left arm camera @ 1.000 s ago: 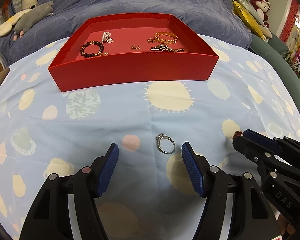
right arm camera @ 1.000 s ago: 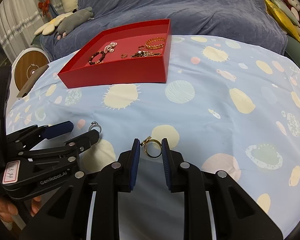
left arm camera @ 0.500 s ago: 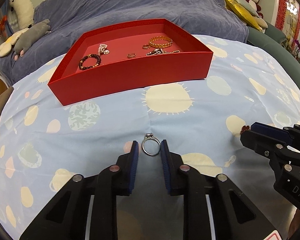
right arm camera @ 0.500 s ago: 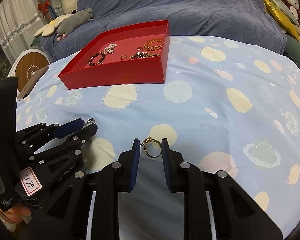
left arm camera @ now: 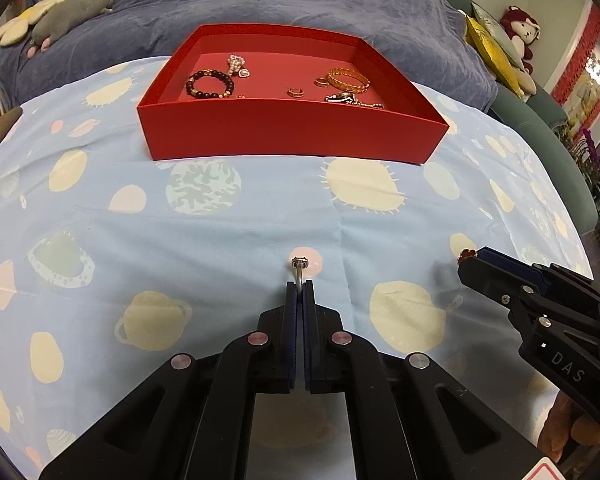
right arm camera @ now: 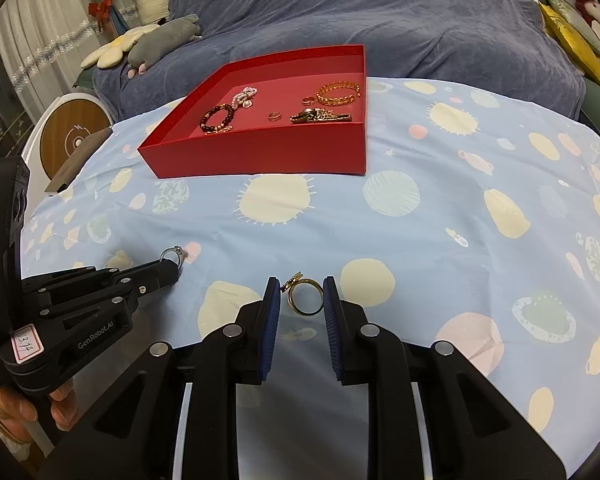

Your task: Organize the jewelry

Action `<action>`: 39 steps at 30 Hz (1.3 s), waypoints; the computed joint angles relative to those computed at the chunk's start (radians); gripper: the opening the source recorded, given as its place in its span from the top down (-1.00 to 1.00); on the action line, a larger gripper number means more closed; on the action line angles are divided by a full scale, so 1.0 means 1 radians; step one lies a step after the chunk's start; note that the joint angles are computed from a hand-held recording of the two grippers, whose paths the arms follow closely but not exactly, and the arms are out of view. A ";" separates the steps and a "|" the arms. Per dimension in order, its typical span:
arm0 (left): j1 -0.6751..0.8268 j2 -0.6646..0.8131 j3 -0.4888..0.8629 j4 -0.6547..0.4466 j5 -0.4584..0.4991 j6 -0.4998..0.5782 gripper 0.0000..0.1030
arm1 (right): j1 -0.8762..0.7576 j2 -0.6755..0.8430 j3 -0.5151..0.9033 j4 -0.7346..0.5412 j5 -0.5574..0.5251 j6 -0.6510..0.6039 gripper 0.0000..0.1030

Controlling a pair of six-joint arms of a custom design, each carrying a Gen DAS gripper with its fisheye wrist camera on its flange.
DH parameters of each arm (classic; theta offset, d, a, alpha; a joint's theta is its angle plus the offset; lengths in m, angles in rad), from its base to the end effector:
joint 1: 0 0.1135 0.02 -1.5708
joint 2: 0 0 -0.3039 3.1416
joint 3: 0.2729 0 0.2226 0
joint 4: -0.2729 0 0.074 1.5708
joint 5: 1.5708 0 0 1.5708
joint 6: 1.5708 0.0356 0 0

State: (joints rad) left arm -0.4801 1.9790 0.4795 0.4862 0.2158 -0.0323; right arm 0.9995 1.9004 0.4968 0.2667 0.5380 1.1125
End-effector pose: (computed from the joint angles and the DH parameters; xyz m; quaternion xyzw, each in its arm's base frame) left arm 0.2389 -0.1330 0.0906 0.2411 0.9254 -0.1695 0.2384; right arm 0.1544 0.2065 0.1048 0.1103 0.9367 0.0528 0.3281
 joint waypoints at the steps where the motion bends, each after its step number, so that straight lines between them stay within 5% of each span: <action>1: 0.011 -0.008 -0.004 -0.002 0.008 0.004 0.99 | 0.002 0.002 0.004 -0.002 0.000 0.000 0.59; 6: 0.052 -0.041 -0.013 -0.023 0.042 0.018 0.99 | 0.005 0.014 0.031 -0.008 -0.006 -0.012 0.61; 7: 0.057 -0.048 -0.015 -0.026 0.044 0.020 0.99 | 0.003 0.018 0.039 -0.009 -0.013 -0.019 0.82; 18: 0.104 -0.071 -0.012 -0.052 0.055 0.037 0.99 | 0.002 0.063 0.123 -0.030 -0.026 -0.059 0.85; 39: 0.126 -0.081 -0.016 -0.051 0.052 0.059 0.99 | 0.063 0.036 0.049 -0.014 0.006 -0.013 0.90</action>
